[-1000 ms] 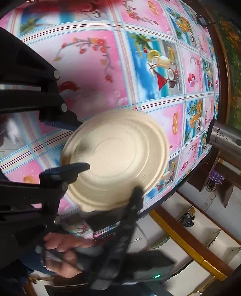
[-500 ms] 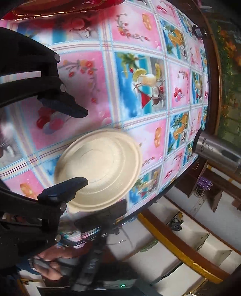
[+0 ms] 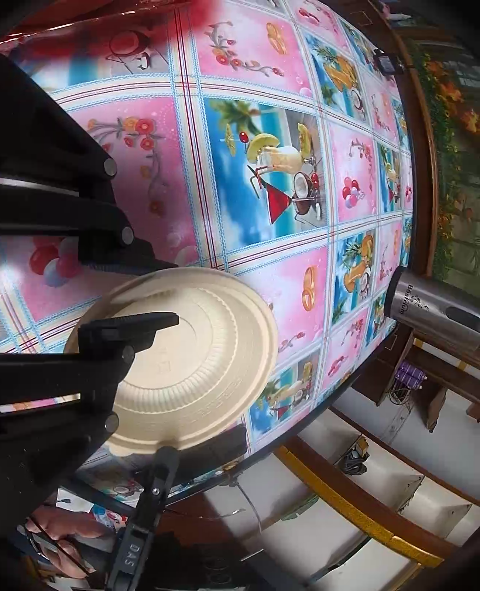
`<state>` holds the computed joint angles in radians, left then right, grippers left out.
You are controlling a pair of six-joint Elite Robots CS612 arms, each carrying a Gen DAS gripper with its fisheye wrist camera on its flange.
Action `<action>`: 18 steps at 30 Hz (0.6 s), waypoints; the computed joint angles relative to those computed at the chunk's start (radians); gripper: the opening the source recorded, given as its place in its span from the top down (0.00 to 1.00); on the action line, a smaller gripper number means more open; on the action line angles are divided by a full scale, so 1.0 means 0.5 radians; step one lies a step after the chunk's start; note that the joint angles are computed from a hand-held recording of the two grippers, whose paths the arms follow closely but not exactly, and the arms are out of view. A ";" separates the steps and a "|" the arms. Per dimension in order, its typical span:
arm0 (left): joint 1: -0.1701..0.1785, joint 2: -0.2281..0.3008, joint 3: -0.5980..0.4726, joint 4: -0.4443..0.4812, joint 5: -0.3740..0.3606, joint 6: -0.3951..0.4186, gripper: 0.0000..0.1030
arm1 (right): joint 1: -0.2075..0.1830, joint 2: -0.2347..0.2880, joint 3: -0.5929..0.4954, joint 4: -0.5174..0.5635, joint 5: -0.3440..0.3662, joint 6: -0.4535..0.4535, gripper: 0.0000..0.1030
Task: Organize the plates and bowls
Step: 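Carry the beige bowl with the left gripper over the plate stack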
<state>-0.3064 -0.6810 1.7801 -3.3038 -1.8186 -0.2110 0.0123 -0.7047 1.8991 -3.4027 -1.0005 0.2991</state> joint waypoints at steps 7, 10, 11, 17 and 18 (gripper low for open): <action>0.006 -0.047 0.078 -0.099 0.024 -0.013 0.82 | 0.017 -0.014 -0.005 -0.014 -0.005 -0.031 0.85; 0.018 -0.063 0.106 -0.142 0.019 -0.041 0.82 | 0.029 -0.026 -0.008 -0.017 -0.003 -0.054 0.85; 0.022 -0.069 0.115 -0.150 0.019 -0.046 0.82 | 0.036 -0.032 -0.011 -0.014 -0.005 -0.067 0.85; 0.056 -0.115 0.200 -0.294 0.039 -0.108 0.82 | 0.081 -0.070 -0.027 -0.023 -0.022 -0.150 0.85; 0.064 -0.127 0.220 -0.331 0.048 -0.122 0.82 | 0.090 -0.075 -0.034 -0.039 -0.019 -0.152 0.85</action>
